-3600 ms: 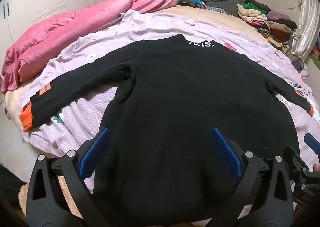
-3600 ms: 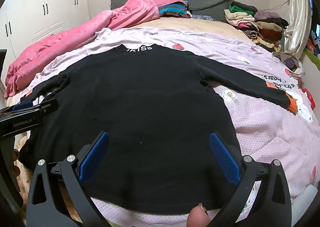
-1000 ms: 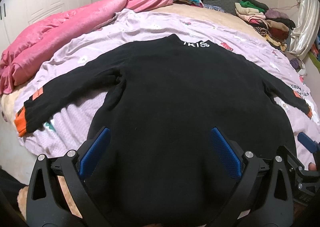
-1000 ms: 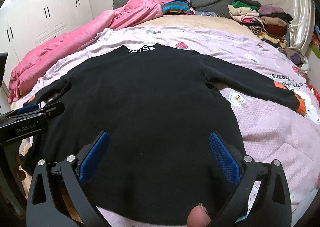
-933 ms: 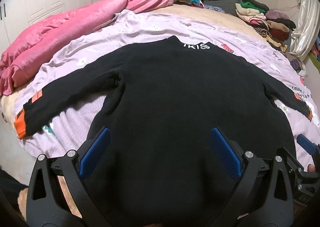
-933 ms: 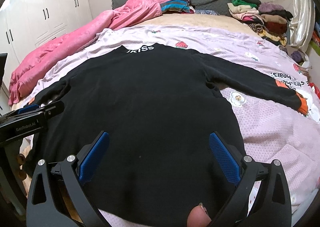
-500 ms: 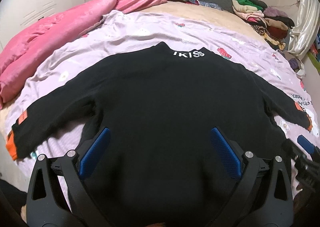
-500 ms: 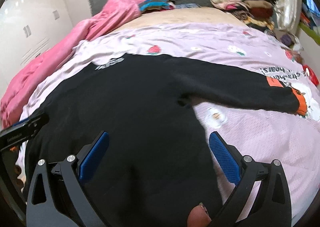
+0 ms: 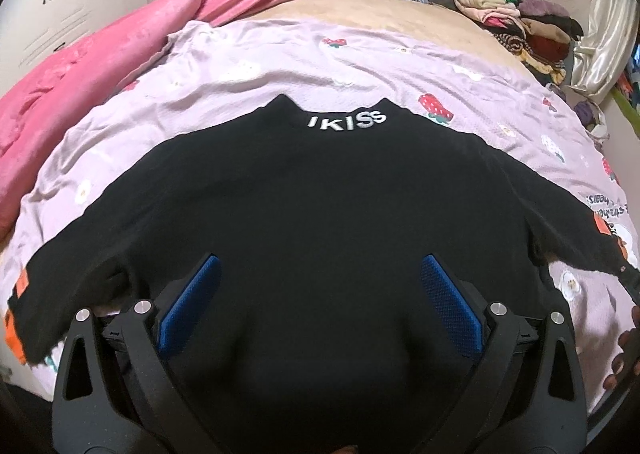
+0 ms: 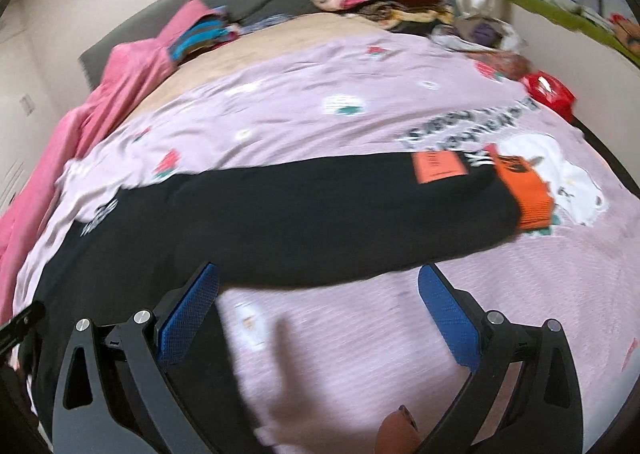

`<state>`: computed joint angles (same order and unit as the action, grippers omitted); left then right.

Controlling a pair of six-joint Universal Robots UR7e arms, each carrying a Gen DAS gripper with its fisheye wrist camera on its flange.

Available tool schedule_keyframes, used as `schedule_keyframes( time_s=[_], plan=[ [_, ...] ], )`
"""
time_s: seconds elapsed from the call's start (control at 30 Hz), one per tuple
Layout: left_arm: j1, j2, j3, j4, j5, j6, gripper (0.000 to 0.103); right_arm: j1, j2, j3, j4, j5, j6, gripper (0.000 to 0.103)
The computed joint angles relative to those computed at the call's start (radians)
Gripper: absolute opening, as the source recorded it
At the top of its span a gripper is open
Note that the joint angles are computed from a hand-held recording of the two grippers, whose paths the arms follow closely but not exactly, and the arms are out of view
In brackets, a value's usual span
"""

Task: Fold small clothes
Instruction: 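Reach the right tool to the orange sleeve cuff and grasp it, then lift the sleeve with the right tool and lay it across the shirt body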

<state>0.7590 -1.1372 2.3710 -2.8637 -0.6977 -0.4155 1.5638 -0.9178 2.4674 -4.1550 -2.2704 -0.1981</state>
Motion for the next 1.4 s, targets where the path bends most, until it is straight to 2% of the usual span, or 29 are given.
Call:
schedule_keyframes(
  time_s=[0.27, 0.4, 0.6, 0.63, 0.67, 0.7, 0.73, 0.77, 0.8, 0.87, 0.97, 1.07, 1.23, 1.4],
  plan=[
    [0.026, 0.091, -0.089, -0.022, -0.008, 0.060, 0.094, -0.135, -0.103, 0.022, 0.046, 0.021, 0.060, 0.099],
    [0.042, 0.128, -0.124, -0.043, -0.015, 0.089, 0.094, -0.228, -0.167, 0.035, 0.109, 0.088, 0.132, 0.099],
    [0.086, 0.160, -0.158, -0.053, -0.042, 0.095, 0.094, -0.332, -0.210, 0.030, 0.100, 0.214, 0.194, 0.096],
    [0.093, 0.161, -0.160, -0.054, -0.046, 0.094, 0.094, -0.343, -0.213, 0.028, 0.085, 0.233, 0.204, 0.090],
    [0.100, 0.162, -0.161, -0.055, -0.048, 0.092, 0.094, -0.348, -0.213, 0.024, 0.078, 0.232, 0.211, 0.068],
    [0.105, 0.160, -0.159, -0.056, -0.048, 0.090, 0.094, -0.361, -0.219, 0.021, 0.074, 0.249, 0.224, 0.051],
    [0.107, 0.157, -0.155, -0.060, -0.048, 0.091, 0.094, -0.374, -0.226, 0.025, 0.070, 0.274, 0.231, 0.044],
    [0.108, 0.150, -0.150, -0.066, -0.044, 0.091, 0.094, -0.383, -0.229, 0.031, 0.054, 0.299, 0.235, 0.033],
    [0.110, 0.143, -0.146, -0.072, -0.042, 0.095, 0.094, -0.385, -0.221, 0.042, -0.003, 0.331, 0.215, 0.024],
    [0.108, 0.131, -0.138, -0.084, -0.038, 0.099, 0.094, -0.361, -0.203, 0.051, -0.075, 0.352, 0.154, 0.017],
    [0.101, 0.110, -0.129, -0.100, -0.031, 0.109, 0.094, -0.332, -0.202, 0.067, -0.121, 0.393, 0.106, 0.016],
    [0.084, 0.087, -0.118, -0.113, -0.025, 0.115, 0.094, -0.264, -0.191, 0.064, -0.153, 0.403, 0.055, 0.014],
    [0.068, 0.049, -0.112, -0.120, -0.028, 0.129, 0.094, -0.153, -0.174, 0.027, -0.137, 0.401, -0.020, 0.014],
    [0.062, 0.011, -0.107, -0.104, -0.023, 0.125, 0.094, -0.037, -0.130, -0.045, -0.080, 0.377, -0.061, 0.014]
  ],
)
